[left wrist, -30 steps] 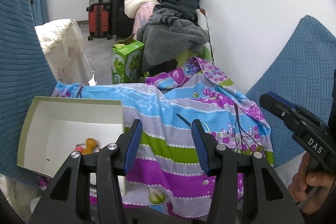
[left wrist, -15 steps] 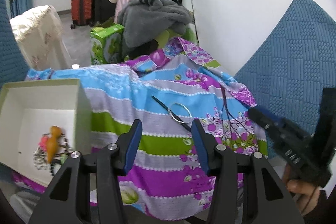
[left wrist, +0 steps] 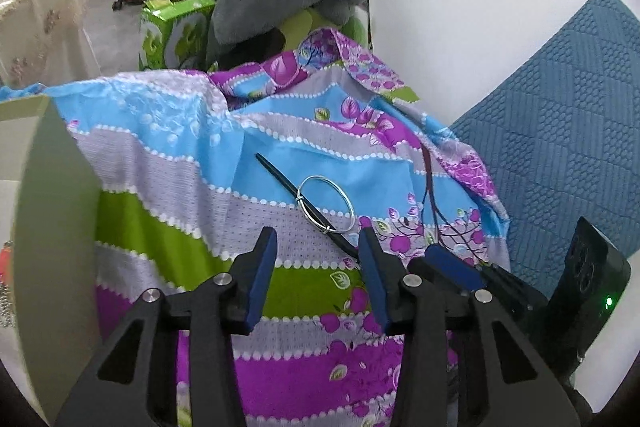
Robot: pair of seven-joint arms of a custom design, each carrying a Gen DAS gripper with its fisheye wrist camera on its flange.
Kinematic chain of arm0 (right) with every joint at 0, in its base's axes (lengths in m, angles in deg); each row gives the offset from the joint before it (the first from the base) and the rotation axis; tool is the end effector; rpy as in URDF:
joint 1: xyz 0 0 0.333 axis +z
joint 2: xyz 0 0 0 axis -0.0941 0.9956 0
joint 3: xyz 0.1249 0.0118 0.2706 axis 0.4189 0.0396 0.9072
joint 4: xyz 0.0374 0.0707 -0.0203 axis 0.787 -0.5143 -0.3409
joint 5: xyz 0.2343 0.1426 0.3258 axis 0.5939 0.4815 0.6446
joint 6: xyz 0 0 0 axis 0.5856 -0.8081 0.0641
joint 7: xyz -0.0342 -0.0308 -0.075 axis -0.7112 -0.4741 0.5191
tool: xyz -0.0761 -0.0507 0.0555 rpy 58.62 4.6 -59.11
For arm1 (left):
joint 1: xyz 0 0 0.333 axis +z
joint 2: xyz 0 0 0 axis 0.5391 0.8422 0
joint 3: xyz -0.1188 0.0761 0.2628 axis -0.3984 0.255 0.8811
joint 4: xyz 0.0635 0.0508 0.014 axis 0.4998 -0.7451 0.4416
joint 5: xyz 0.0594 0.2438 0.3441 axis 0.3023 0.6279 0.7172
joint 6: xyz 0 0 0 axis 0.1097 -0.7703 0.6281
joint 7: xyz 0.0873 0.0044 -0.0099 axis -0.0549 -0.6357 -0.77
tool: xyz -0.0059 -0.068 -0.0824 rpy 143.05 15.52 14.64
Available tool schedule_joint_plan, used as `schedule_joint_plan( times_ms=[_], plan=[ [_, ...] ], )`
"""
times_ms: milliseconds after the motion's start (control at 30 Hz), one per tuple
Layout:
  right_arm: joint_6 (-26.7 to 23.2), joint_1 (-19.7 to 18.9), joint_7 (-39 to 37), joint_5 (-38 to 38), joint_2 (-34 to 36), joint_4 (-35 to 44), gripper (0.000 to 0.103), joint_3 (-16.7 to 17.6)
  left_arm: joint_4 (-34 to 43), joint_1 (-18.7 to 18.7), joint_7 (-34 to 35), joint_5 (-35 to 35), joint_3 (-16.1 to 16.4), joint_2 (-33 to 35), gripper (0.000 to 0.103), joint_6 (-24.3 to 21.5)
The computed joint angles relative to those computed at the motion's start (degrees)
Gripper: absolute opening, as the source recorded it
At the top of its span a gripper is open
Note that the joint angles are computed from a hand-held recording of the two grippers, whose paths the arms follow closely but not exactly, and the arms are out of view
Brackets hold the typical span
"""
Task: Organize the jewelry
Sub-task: 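Grasp the silver hoop ring with the left gripper while the right grasps the black rhinestone clip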
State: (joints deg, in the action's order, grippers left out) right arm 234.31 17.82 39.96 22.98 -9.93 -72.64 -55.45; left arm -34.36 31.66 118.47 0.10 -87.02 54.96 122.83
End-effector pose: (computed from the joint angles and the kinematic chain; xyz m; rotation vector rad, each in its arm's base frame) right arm 0.6454 0.2688 0.4517 -1.6927 1.7299 -0.4327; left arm 0.7269 -0.2080 0.4676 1.7862 -2.3120 1.0731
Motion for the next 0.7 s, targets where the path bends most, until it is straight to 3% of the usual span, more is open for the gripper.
schedule_joint_plan(
  times_ms=[167, 333, 700],
  plan=[
    [0.0, -2.0, -6.2, 4.8, 2.3, 1.3, 0.023, 1.9, 5.4, -1.7, -2.4, 3.1, 0.5, 5.1, 0.042, -1.4],
    [-0.6, -3.4, -13.3, 9.9, 5.1, 4.1, 0.023, 3.5, 11.4, -3.0, -4.3, 6.5, 0.5, 10.2, 0.032, -4.0],
    [-2.7, -3.7, -24.1, 15.9, 9.9, 9.3, 0.023, 4.3, 23.0, -4.6, -7.5, 10.6, 0.5, 18.8, 0.021, -10.4]
  ],
)
